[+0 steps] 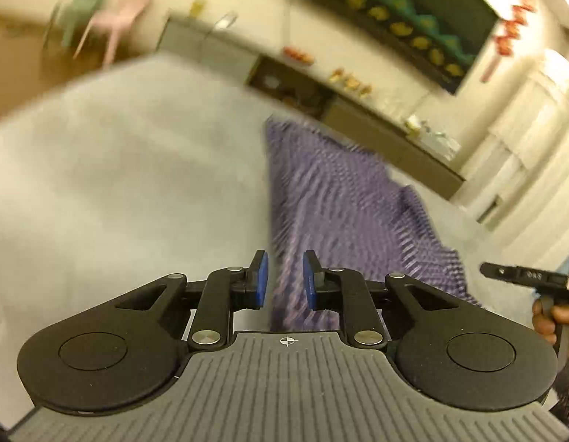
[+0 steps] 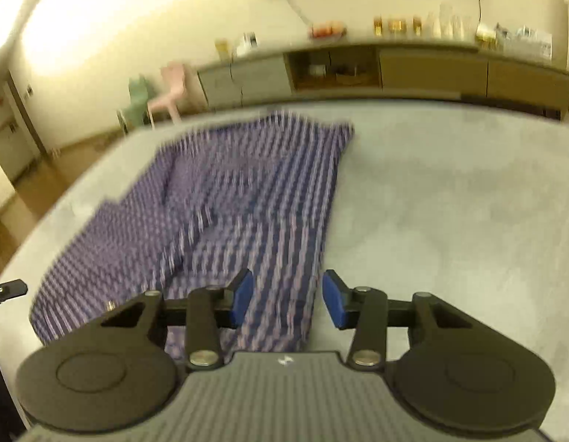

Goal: Fold clothes

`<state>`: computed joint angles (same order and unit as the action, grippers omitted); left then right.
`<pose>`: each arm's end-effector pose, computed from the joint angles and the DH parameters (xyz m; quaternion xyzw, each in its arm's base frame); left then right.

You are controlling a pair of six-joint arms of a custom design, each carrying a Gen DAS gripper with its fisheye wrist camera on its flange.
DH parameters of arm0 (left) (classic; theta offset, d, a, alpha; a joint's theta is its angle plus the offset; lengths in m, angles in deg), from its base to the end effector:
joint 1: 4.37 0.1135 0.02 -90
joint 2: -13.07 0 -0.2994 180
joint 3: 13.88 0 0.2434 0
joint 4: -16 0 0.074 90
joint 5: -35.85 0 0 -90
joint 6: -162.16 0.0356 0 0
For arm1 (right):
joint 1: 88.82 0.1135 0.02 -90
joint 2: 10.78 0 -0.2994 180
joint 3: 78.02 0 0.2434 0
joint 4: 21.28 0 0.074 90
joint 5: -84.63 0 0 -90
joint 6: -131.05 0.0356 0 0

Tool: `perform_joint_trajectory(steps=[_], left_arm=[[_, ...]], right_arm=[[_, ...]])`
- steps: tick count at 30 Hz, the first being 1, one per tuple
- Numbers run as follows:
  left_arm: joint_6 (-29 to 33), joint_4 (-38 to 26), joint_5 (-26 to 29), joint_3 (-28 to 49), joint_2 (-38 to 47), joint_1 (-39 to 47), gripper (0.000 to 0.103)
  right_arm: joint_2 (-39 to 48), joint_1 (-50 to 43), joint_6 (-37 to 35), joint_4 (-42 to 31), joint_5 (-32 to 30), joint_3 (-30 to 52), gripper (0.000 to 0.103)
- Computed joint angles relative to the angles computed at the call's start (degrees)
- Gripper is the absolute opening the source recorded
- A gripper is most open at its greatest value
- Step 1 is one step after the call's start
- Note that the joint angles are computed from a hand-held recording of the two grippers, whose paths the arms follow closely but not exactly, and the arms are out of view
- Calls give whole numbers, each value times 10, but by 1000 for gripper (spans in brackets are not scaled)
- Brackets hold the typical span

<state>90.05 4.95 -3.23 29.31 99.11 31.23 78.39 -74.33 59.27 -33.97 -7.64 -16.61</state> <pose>0.2068 0.1141 0.1687 -0.0005 0.8687 -0.2391 0.4338 0.3041 0.0800 0.2284 0.0212 0.9076 0.1352 0.3970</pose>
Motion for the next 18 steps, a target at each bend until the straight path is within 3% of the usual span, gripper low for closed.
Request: perform_joint_trajectory(steps=[2,4,8,10,12,13,14,15,18], left_arm=[[-6,1,-34,15,-21,-71,18],[-28,16,-105,41,-9,-155,19],[-26,41,-233,101,81,-235,25],[-13,62,-268,123,131,-248,35],[14,71,-260,140,176,-242,36],[17,83,-253,144,192,-242,33],[21,94,-246,147,208,-241,24],[20,107,-239,149,220,-239,3],[-25,136,-199,139,226,-211,0]], right_arm=[[26,-5,-8,16,-11,13,38],[61,3,-21,21,15,36,38],[112,4,-18,11,32,76,46],[128,-2,-19,-15,10,98,35],[129,3,-27,-25,14,106,9],[129,6,-31,-29,18,109,8],[122,10,-35,-27,24,106,7],[114,15,-40,-23,31,103,6],[100,10,-60,-1,23,101,5]])
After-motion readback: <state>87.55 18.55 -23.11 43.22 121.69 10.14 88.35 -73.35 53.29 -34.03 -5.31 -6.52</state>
